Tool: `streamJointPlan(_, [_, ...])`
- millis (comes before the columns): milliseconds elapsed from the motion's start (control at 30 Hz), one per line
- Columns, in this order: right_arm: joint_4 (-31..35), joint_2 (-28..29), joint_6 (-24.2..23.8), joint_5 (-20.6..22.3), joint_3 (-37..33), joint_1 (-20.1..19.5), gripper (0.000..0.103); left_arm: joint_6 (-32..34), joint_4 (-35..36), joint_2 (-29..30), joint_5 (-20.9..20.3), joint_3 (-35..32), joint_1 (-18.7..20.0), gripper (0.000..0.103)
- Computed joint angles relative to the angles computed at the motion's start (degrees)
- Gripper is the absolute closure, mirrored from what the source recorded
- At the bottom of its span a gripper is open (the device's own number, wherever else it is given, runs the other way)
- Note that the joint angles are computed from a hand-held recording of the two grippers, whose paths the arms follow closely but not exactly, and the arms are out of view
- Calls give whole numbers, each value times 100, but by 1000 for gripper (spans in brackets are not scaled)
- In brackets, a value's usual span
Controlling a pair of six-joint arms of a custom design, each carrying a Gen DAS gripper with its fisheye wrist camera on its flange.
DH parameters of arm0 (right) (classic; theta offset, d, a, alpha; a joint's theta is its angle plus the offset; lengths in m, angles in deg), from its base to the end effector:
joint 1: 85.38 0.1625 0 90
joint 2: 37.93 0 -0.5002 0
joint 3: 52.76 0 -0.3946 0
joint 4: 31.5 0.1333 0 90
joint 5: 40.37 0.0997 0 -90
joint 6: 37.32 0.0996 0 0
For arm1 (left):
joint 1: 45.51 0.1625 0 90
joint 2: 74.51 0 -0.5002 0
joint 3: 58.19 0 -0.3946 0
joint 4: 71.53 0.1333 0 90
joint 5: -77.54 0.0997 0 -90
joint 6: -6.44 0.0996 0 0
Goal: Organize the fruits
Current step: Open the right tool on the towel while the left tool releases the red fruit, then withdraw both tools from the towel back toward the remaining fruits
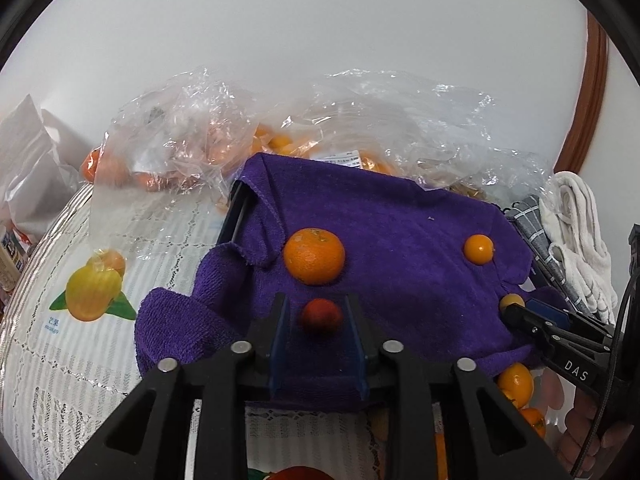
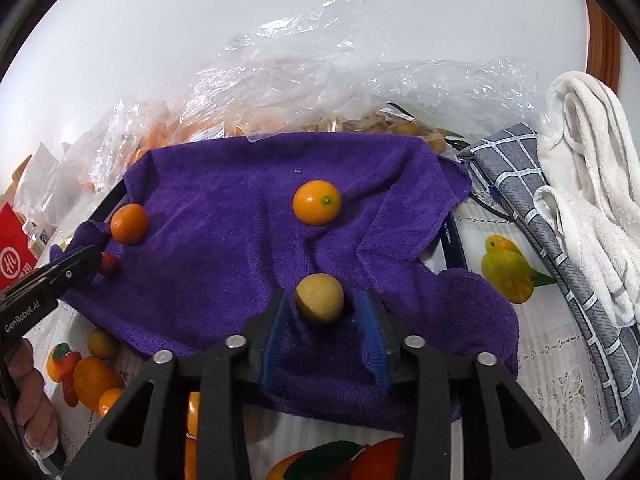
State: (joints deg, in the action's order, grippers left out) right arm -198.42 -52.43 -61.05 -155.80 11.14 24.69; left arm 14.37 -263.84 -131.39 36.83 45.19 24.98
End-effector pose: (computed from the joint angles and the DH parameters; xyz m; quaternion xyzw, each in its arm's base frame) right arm 0.3839 -0.7871 -0.0456 0.3048 -0.8986 0.2251 0.2211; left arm -0.0218 -0.6868 0.3412 0.0009 0.8266 -0.4604 0.3237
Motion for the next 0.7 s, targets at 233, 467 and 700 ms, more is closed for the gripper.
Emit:
streamJointPlan(233, [-348,-94,-160,50,208,55,46,234,-367,55,57,40,-62,67])
streamJointPlan(467, [-1039,-205,-216,-82,450,137,46,629,-684,90,40,112,-130,67])
streamJointPlan(700, [-1091,-216,-295,-377,381,221,47,406,-625,-84,-347,215,-71,67])
